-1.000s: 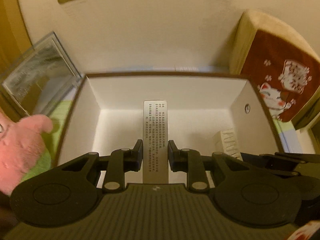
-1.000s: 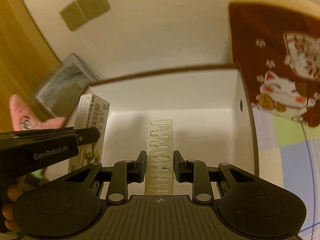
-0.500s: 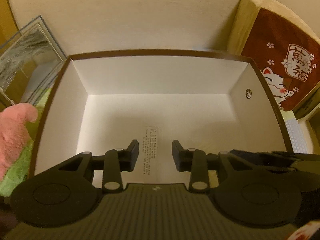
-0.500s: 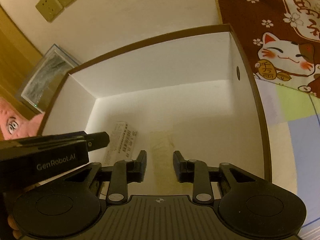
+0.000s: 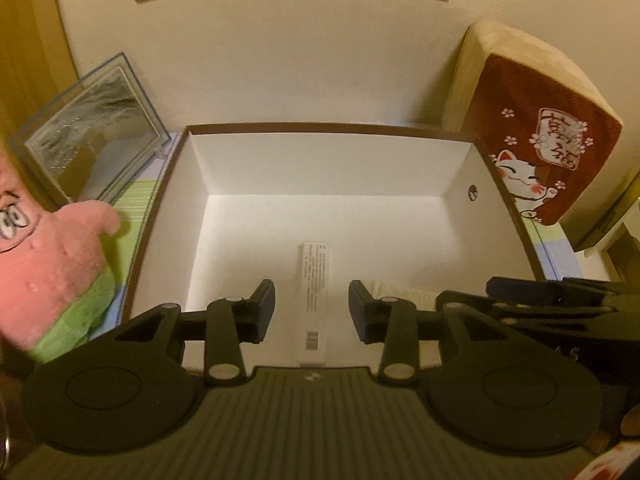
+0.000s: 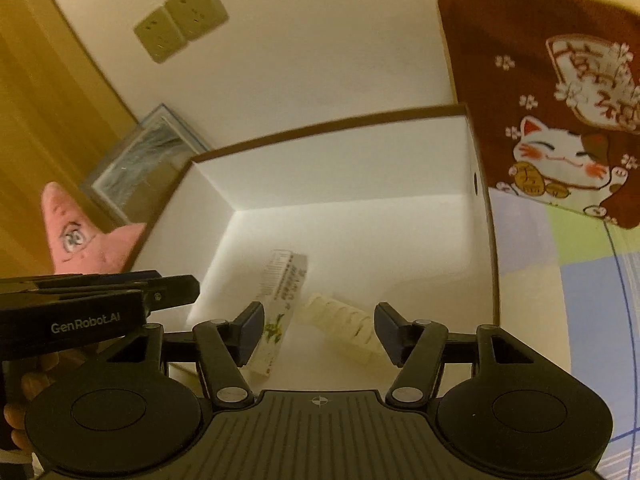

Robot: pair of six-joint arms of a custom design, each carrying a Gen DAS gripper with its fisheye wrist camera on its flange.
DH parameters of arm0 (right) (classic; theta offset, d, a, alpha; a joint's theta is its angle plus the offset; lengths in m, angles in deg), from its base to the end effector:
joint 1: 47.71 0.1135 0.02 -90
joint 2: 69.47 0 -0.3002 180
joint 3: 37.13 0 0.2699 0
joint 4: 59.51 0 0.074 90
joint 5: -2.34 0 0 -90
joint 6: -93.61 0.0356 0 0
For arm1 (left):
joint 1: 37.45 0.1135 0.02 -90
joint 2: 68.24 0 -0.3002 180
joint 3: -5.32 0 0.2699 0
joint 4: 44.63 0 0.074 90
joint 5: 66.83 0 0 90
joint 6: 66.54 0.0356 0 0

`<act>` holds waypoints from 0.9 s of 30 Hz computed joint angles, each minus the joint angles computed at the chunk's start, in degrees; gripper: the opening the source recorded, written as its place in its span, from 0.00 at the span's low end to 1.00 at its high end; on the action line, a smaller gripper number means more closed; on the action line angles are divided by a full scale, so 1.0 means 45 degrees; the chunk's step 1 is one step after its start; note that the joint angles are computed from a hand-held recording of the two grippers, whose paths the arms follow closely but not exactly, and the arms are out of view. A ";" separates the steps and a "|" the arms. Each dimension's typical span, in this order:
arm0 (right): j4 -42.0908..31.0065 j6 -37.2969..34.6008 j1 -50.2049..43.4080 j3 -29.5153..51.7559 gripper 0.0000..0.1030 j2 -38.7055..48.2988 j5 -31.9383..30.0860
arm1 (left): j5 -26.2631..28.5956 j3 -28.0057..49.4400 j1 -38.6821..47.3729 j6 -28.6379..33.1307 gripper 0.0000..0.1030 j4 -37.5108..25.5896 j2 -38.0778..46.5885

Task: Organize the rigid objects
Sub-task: 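Withdraw both open tools from the brown box back over the table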

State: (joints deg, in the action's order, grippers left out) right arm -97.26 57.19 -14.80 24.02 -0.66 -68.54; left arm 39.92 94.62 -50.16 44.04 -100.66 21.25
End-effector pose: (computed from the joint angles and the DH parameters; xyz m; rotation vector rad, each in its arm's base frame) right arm 0.2200 0.1285 0.2808 0.5769 2.2655 0.3691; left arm 0.3366 -0.0864 0.3230 0.8289 2.3798 -0.3173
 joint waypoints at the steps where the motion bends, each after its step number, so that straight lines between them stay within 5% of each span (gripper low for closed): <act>1: -0.0147 0.0052 0.0207 0.0045 0.60 -0.0111 0.0222 | 0.0128 -0.0077 0.0131 0.0043 0.36 -0.0109 -0.0210; 17: -0.3668 0.3759 0.5299 0.0775 0.63 -0.1456 0.4055 | 0.2480 -0.1441 0.3574 0.2124 0.37 -0.2351 -0.3324; 27: -0.6179 0.7285 0.8965 0.1775 0.64 -0.0575 0.5934 | 0.3967 -0.2143 0.6469 0.5017 0.37 -0.4299 -0.4775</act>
